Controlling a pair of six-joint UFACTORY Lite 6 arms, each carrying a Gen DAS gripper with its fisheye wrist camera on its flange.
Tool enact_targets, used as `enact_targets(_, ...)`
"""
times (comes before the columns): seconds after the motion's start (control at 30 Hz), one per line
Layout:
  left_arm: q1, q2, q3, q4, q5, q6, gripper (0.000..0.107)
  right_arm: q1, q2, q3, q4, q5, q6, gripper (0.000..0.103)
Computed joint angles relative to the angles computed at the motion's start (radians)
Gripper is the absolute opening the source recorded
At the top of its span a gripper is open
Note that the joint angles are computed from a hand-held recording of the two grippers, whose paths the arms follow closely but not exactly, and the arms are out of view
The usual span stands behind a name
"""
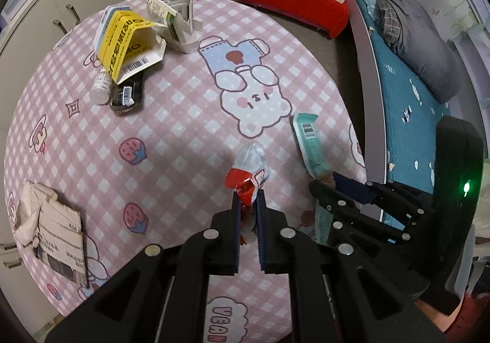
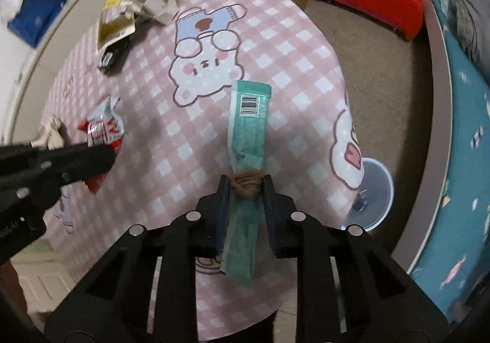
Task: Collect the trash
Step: 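Carry both items over the blue bucket and open both tools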
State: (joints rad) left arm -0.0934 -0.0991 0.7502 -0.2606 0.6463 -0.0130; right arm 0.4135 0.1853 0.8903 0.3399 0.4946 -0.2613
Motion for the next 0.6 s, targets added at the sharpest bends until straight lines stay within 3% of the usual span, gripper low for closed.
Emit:
enact_targets(0.2, -0.001, 0.009, 0.047, -0.038, 0.019, 0.036, 0.008, -0.169, -0.048, -0.011, 0.318, 0.141, -0.263, 0.019)
enact_targets(0.4, -0.148, 0.021, 0.175, -0.037, 0.043, -0.060, 0.008, -0.411, -0.217, 0.006, 0.308, 0.311, -0.328, 0.019)
enact_targets(0.6, -0.396, 0.135, 0.416, 0.012, 0.042, -0.217, 0.008, -0.802, -0.332, 0.090, 0.266, 0.514, -0.481, 0.019)
